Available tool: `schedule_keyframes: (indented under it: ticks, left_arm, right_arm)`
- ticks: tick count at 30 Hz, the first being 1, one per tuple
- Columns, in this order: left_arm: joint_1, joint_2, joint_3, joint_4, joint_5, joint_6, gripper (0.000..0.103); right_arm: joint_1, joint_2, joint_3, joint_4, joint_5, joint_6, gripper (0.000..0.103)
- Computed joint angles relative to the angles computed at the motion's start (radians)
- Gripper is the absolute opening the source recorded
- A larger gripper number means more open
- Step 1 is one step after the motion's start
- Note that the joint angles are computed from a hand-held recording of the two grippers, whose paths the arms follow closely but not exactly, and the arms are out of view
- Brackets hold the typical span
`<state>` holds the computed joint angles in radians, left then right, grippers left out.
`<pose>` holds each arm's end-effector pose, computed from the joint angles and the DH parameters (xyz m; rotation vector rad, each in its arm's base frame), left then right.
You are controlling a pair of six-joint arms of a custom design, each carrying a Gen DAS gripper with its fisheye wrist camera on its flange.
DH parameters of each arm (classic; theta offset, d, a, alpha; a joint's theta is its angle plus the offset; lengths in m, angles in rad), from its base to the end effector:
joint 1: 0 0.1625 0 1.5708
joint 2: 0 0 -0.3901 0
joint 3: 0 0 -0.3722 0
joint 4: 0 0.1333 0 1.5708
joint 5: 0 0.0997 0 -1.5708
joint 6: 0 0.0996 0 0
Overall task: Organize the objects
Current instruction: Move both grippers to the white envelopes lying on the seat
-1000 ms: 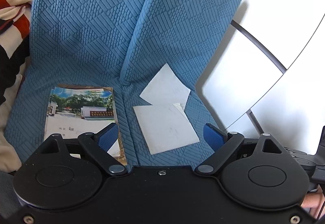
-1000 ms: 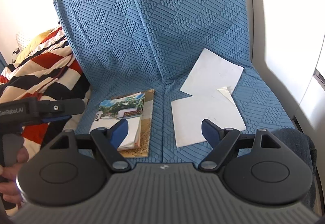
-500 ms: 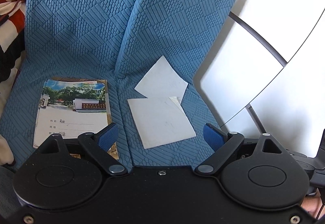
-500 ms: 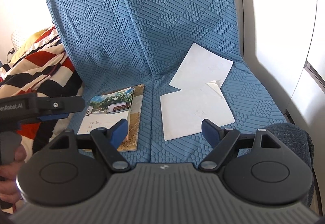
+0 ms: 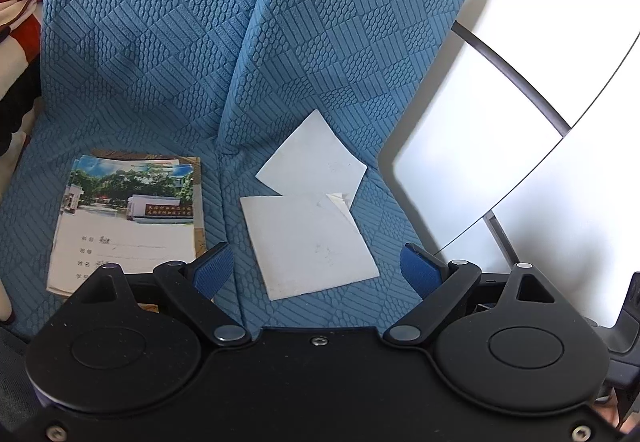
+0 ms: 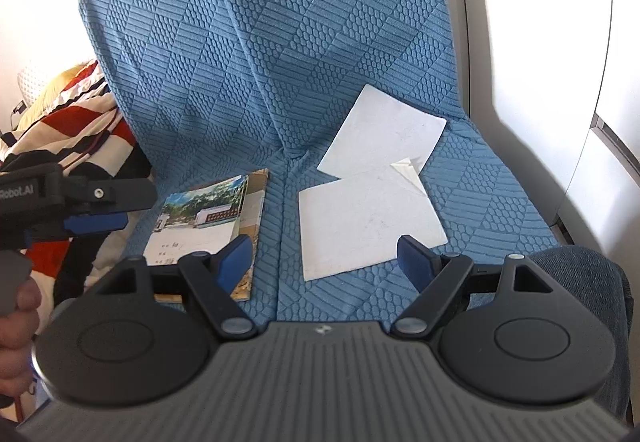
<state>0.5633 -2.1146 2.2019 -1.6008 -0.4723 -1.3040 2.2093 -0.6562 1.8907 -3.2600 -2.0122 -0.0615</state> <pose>-0.1063 -0.3297 0.4129 -0.3053 2.3225 -1.2848 0.4072 -0.3964 0.0120 0.8070 -2.6261 0.7836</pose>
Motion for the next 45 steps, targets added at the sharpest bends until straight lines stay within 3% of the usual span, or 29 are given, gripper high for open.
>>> schedule_keyframes:
  ticks: [12,18,25,29,31,35,39,45]
  left_arm:
    - [0.094,0.112,0.017,-0.154,0.036,0.057,0.090]
    - [0.165,0.152,0.077,-0.365,0.023,0.144,0.090]
    - [0.250,0.208,0.145,-0.670,-0.027,0.294,0.076]
    - [0.315,0.274,0.156,-0.817,-0.079,0.380,0.068]
    - [0.356,0.313,0.153,-0.878,-0.117,0.413,0.058]
    - [0.423,0.394,0.150,-0.995,-0.176,0.477,0.049]
    - [0.475,0.481,0.145,-1.099,-0.199,0.514,0.048]
    - [0.536,0.568,0.126,-1.181,-0.193,0.551,0.047]
  right_arm:
    - [-0.058,0.036,-0.009,-0.101,0.009,-0.071,0.081]
    - [-0.122,0.104,-0.018,-0.199,0.012,-0.102,0.081]
    - [-0.200,0.170,-0.051,-0.279,0.057,-0.082,0.081]
    - [-0.248,0.179,-0.074,-0.250,0.103,-0.026,0.081]
    - [-0.271,0.186,-0.084,-0.247,0.121,0.004,0.081]
    - [-0.314,0.190,-0.118,-0.167,0.171,0.069,0.081]
    - [-0.333,0.208,-0.167,-0.112,0.185,0.066,0.073]
    - [-0.368,0.220,-0.210,-0.030,0.217,0.118,0.072]
